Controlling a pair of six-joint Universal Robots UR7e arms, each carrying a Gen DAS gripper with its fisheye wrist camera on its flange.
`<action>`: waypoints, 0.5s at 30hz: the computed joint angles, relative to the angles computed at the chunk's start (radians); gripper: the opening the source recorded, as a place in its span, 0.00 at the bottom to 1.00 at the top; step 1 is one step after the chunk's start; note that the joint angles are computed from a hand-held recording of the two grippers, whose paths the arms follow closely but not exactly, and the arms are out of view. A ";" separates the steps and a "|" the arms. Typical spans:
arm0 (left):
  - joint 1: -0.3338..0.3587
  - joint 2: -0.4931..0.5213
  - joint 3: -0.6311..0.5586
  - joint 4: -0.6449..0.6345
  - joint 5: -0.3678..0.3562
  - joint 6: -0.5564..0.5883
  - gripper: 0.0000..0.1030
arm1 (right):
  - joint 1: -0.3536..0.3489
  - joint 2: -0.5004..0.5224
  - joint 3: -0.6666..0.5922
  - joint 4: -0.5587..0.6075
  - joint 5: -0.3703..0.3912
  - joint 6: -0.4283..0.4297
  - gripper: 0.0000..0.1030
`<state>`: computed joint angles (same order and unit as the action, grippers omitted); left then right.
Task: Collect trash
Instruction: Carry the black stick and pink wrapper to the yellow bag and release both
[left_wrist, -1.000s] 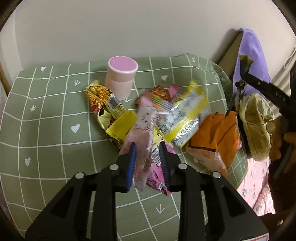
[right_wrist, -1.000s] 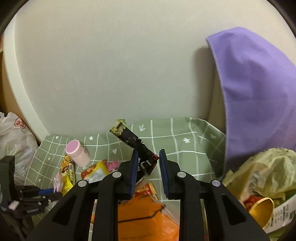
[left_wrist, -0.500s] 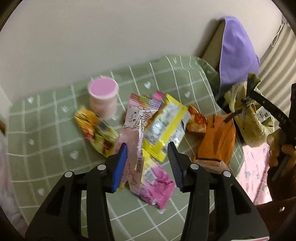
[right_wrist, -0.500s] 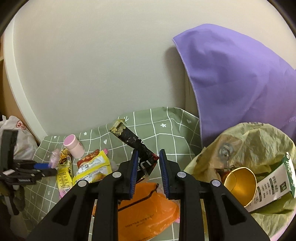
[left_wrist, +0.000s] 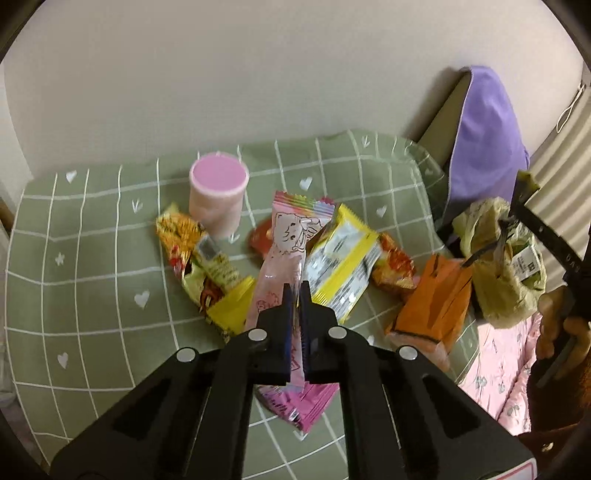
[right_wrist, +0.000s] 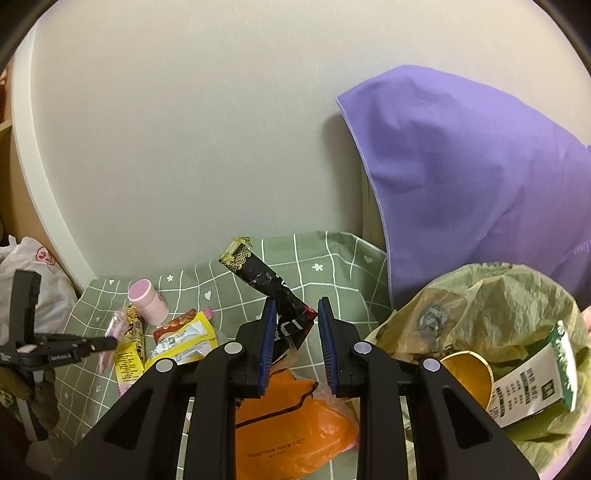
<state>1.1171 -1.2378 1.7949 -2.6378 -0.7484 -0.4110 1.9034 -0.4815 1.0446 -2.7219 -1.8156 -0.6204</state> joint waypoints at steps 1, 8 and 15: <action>-0.003 0.004 -0.006 -0.018 -0.005 0.013 0.04 | 0.000 -0.001 -0.001 -0.002 -0.001 -0.003 0.22; -0.027 0.060 -0.098 -0.057 -0.049 0.129 0.04 | 0.000 0.001 -0.038 -0.027 -0.015 -0.014 0.22; -0.034 0.148 -0.215 -0.043 -0.137 0.248 0.04 | -0.006 0.018 -0.099 -0.014 -0.065 0.017 0.22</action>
<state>1.0829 -1.0901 1.5803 -2.6807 -0.8854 -0.1628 1.8973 -0.4640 0.9452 -2.7364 -1.8811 -0.6038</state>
